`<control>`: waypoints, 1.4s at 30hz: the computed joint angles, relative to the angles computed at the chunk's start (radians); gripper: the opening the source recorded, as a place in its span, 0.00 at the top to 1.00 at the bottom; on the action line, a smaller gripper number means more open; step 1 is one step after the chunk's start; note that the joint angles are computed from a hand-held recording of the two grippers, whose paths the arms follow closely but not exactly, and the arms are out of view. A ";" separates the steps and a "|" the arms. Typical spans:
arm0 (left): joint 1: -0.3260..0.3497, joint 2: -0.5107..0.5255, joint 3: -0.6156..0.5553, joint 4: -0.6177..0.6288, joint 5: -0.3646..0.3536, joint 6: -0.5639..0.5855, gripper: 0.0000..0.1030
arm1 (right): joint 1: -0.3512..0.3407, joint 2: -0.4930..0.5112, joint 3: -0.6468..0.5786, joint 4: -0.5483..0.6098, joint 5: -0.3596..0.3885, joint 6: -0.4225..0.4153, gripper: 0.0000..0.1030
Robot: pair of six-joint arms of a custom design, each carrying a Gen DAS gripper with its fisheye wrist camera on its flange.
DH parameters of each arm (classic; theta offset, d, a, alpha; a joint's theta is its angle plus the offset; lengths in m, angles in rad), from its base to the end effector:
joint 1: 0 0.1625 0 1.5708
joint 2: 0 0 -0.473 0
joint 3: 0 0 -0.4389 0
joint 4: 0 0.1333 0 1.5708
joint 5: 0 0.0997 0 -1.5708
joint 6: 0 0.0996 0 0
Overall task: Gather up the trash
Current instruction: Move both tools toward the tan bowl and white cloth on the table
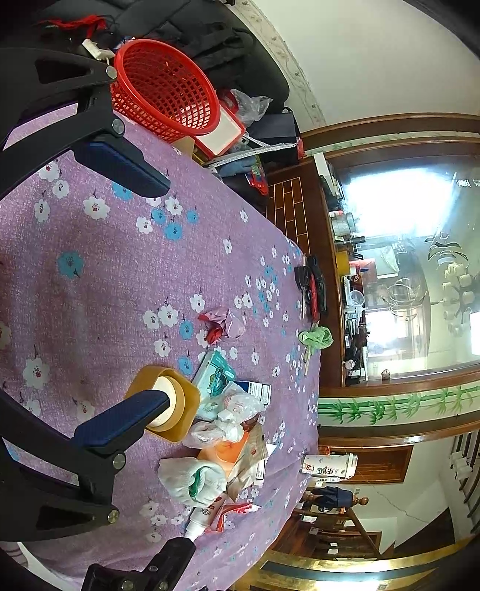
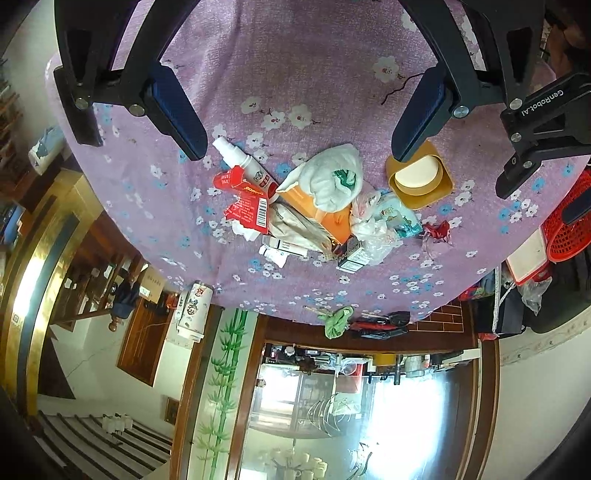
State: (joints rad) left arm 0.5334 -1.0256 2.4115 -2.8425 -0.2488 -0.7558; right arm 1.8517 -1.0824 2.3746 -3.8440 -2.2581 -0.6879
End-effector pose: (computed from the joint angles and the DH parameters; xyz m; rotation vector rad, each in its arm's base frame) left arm -0.2467 -0.4126 0.0998 0.3645 1.9454 -1.1308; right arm 0.1955 -0.4245 0.1983 0.6287 -2.0648 0.9555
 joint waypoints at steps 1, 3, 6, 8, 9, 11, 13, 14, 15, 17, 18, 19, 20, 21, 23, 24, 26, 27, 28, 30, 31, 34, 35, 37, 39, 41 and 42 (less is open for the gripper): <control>-0.001 -0.001 0.002 0.000 0.000 -0.002 0.00 | 0.001 0.002 0.000 -0.004 -0.001 -0.004 0.02; 0.000 -0.004 0.002 0.006 0.001 -0.004 0.00 | 0.002 0.003 0.000 -0.009 0.000 -0.007 0.02; 0.000 -0.009 0.004 0.006 0.001 -0.003 0.00 | 0.003 0.003 0.002 -0.009 -0.001 -0.010 0.02; -0.001 -0.010 0.004 0.014 0.001 -0.009 0.00 | 0.002 0.003 0.002 -0.008 0.000 -0.010 0.02; -0.001 -0.008 0.006 0.004 0.001 -0.002 0.00 | 0.001 0.003 0.002 -0.006 0.000 -0.010 0.02; -0.001 -0.007 0.005 0.005 0.001 -0.004 0.00 | 0.001 0.005 0.002 -0.009 0.000 -0.011 0.02; 0.000 -0.010 0.007 0.005 0.000 -0.004 0.00 | -0.001 0.003 0.003 -0.002 0.002 -0.008 0.03; 0.000 -0.014 0.008 0.012 -0.002 -0.009 0.00 | -0.002 0.002 0.004 0.000 0.003 -0.007 0.03; 0.002 -0.013 0.007 0.014 -0.005 -0.009 0.00 | -0.003 0.002 0.004 0.002 0.004 -0.006 0.03; 0.004 -0.015 0.007 0.019 -0.008 -0.012 0.00 | -0.005 0.004 0.002 0.005 0.004 -0.006 0.03; 0.005 -0.016 0.007 0.020 -0.011 -0.011 0.00 | -0.006 0.005 0.002 0.006 0.005 -0.004 0.04; 0.006 -0.015 0.007 0.021 -0.012 -0.012 0.00 | -0.008 0.005 0.001 0.011 0.006 -0.002 0.04; 0.008 -0.014 0.005 0.021 -0.013 -0.011 0.00 | -0.010 0.006 0.000 0.012 0.007 -0.001 0.05; 0.010 -0.010 0.003 0.013 -0.017 -0.003 0.00 | -0.011 0.007 0.000 0.014 0.009 -0.001 0.05; 0.013 -0.008 0.001 0.013 -0.024 0.000 0.00 | -0.015 0.008 -0.002 0.016 0.010 -0.001 0.05; 0.017 -0.003 -0.004 0.003 -0.028 0.011 0.00 | -0.018 0.008 -0.002 0.019 0.012 0.001 0.05; 0.021 0.003 -0.007 -0.006 -0.036 0.022 0.00 | -0.023 0.008 -0.003 0.028 0.016 0.004 0.06; 0.025 0.010 -0.012 -0.023 -0.039 0.039 0.00 | -0.025 0.008 -0.005 0.029 0.018 0.004 0.06; 0.027 0.014 -0.014 -0.030 -0.039 0.046 0.00 | -0.026 0.009 -0.005 0.030 0.018 0.004 0.06; 0.028 0.022 -0.016 -0.048 -0.043 0.063 0.00 | -0.030 0.010 -0.008 0.037 0.022 0.005 0.06; 0.029 0.024 -0.017 -0.052 -0.044 0.067 0.00 | -0.033 0.010 -0.010 0.041 0.024 0.006 0.07; 0.037 0.031 -0.022 -0.070 -0.058 0.086 0.00 | -0.039 0.011 -0.017 0.052 0.027 0.009 0.08; 0.040 0.033 -0.025 -0.072 -0.064 0.091 0.00 | -0.042 0.012 -0.019 0.056 0.028 0.011 0.09; 0.044 0.036 -0.029 -0.079 -0.070 0.098 0.00 | -0.046 0.011 -0.023 0.070 0.032 0.015 0.10; 0.048 0.039 -0.034 -0.091 -0.077 0.114 0.00 | -0.052 0.010 -0.025 0.085 0.037 0.022 0.13; 0.052 0.042 -0.038 -0.108 -0.084 0.132 0.00 | -0.058 0.007 -0.029 0.105 0.044 0.032 0.14; 0.055 0.044 -0.041 -0.118 -0.090 0.144 0.00 | -0.061 0.007 -0.032 0.111 0.046 0.035 0.14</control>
